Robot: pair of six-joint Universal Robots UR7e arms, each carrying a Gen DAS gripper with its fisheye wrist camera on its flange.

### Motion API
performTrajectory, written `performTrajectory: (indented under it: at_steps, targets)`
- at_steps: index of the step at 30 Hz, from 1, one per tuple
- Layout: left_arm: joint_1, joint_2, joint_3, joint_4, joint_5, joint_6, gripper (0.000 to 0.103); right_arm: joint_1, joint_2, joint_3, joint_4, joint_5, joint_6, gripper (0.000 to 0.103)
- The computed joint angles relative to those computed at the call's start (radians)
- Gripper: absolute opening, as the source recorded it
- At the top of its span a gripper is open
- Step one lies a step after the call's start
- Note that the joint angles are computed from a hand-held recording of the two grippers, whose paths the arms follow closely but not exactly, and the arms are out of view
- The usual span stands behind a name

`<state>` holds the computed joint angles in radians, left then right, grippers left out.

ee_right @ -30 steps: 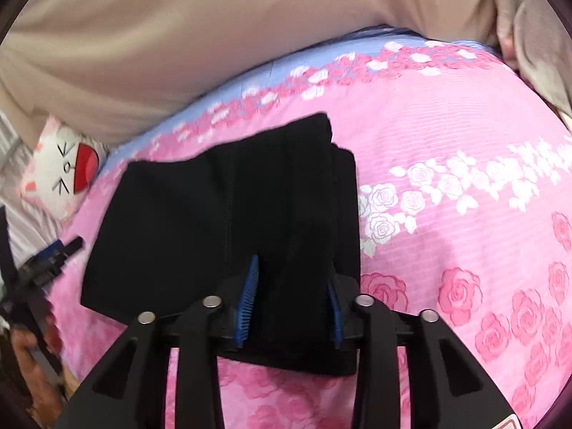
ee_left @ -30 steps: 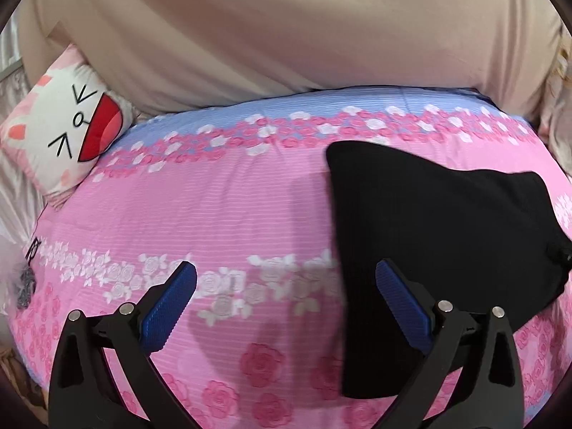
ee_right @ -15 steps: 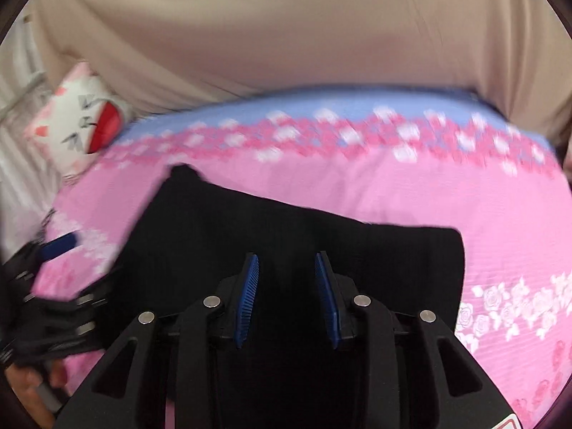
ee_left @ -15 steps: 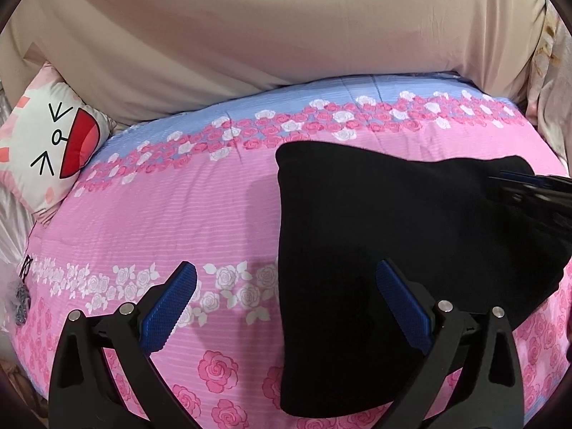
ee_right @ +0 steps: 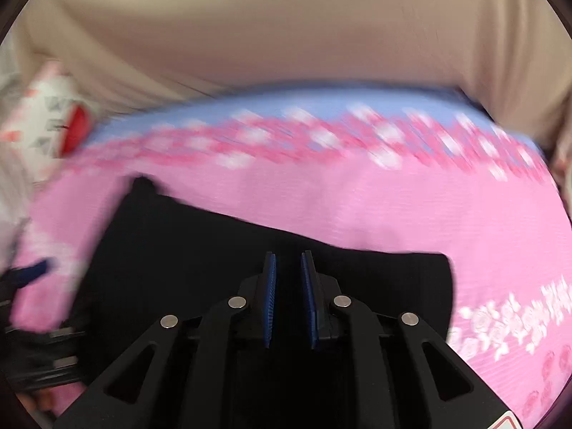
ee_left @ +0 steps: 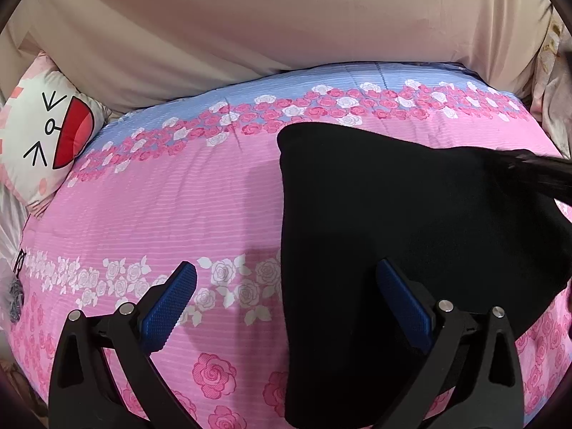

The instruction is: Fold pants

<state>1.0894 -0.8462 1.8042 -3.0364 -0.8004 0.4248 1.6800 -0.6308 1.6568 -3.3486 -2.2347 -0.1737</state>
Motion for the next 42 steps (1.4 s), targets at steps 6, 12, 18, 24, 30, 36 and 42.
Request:
performTrajectory:
  at_steps: [6, 12, 18, 24, 30, 36, 42]
  targets:
    - [-0.002, 0.007, 0.000, -0.012, 0.008, 0.016, 0.098, 0.016, -0.078, 0.125, -0.149, 0.075, 0.026, 0.011]
    - [-0.002, -0.005, 0.000, 0.018, -0.009, -0.015, 0.098, -0.017, -0.104, 0.239, -0.221, -0.006, 0.027, 0.007]
    - [-0.022, -0.039, 0.039, 0.005, -0.023, -0.019, 0.098, 0.032, -0.163, 0.414, -0.343, 0.034, 0.016, 0.030]
    - [-0.054, -0.042, 0.070, 0.005, -0.018, -0.016, 0.098, 0.037, -0.150, 0.489, -0.446, 0.012, 0.050, 0.037]
    - [-0.083, -0.021, 0.099, -0.043, 0.028, 0.008, 0.098, 0.001, -0.143, 0.499, -0.423, 0.038, 0.086, 0.039]
    - [-0.094, -0.028, 0.119, -0.043, 0.040, -0.022, 0.098, 0.087, -0.143, 0.491, -0.504, 0.001, 0.046, 0.048]
    - [-0.103, -0.043, 0.150, -0.040, 0.053, -0.060, 0.098, 0.131, -0.096, 0.440, -0.481, -0.068, 0.012, 0.058]
